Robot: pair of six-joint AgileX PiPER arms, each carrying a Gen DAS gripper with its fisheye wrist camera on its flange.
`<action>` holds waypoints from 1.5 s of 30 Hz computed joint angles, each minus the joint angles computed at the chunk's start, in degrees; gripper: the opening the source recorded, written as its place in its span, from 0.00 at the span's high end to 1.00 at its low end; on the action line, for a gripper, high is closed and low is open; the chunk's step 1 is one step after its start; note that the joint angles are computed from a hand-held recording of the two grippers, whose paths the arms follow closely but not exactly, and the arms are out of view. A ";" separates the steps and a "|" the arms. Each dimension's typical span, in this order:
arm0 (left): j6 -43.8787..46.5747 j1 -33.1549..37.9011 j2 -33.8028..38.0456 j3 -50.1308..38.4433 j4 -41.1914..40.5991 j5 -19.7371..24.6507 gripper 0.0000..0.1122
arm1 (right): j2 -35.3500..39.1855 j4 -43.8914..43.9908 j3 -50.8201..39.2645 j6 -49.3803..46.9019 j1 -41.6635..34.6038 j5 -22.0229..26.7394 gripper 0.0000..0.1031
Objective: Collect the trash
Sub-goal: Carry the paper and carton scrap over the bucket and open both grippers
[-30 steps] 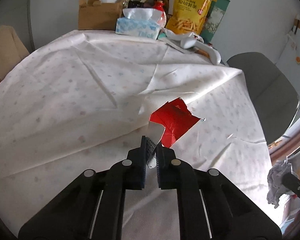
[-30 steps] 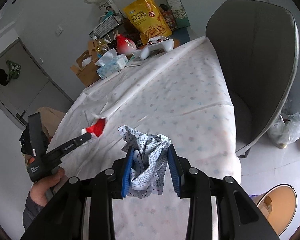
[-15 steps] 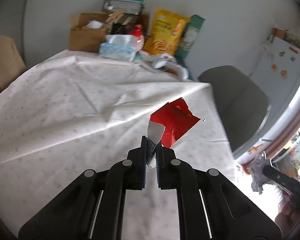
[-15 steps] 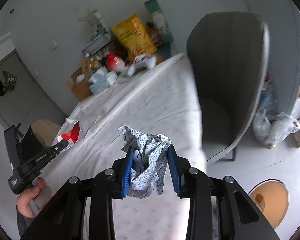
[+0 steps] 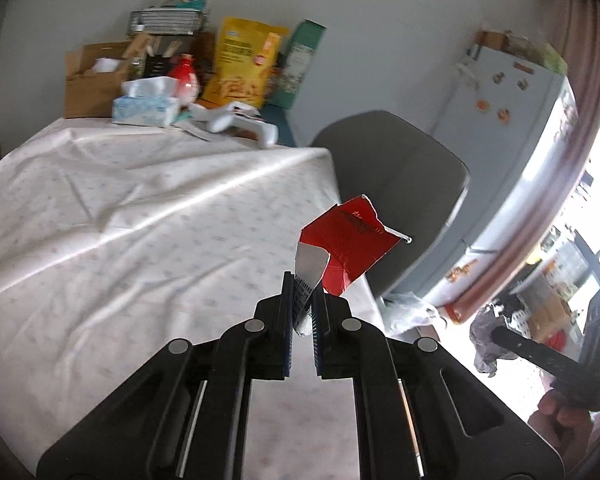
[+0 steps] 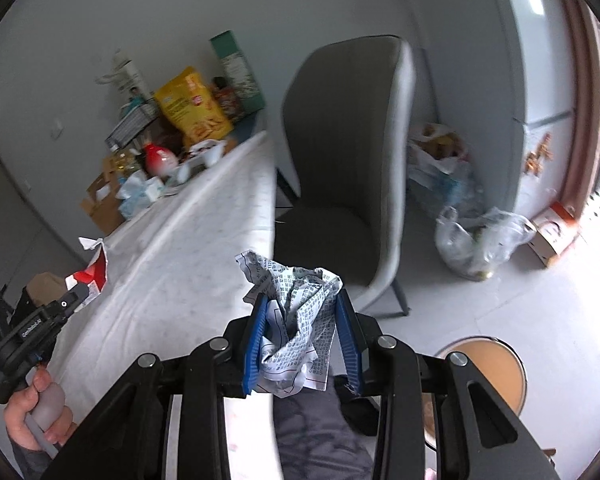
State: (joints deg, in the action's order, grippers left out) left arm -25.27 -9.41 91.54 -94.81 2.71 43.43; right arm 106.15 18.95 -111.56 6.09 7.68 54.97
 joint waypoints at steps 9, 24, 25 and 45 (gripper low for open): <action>-0.40 -7.64 6.09 -6.62 1.41 2.19 0.92 | -4.52 1.55 10.13 -2.76 -6.27 -2.84 0.67; 0.89 -16.84 21.92 -23.17 0.77 9.68 0.92 | -5.29 7.95 23.56 -9.62 -17.72 -7.49 0.67; 0.83 -17.16 22.53 -23.69 0.81 10.04 0.92 | -4.91 8.47 24.40 -10.11 -18.41 -7.87 0.67; 3.16 -20.64 35.75 -40.25 0.26 20.59 0.92 | 2.32 12.12 29.76 -15.29 -23.64 -12.15 0.49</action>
State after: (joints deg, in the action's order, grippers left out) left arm -22.11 -30.05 127.29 -135.06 2.97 64.02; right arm 108.47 31.07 -81.80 -9.21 -15.97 42.82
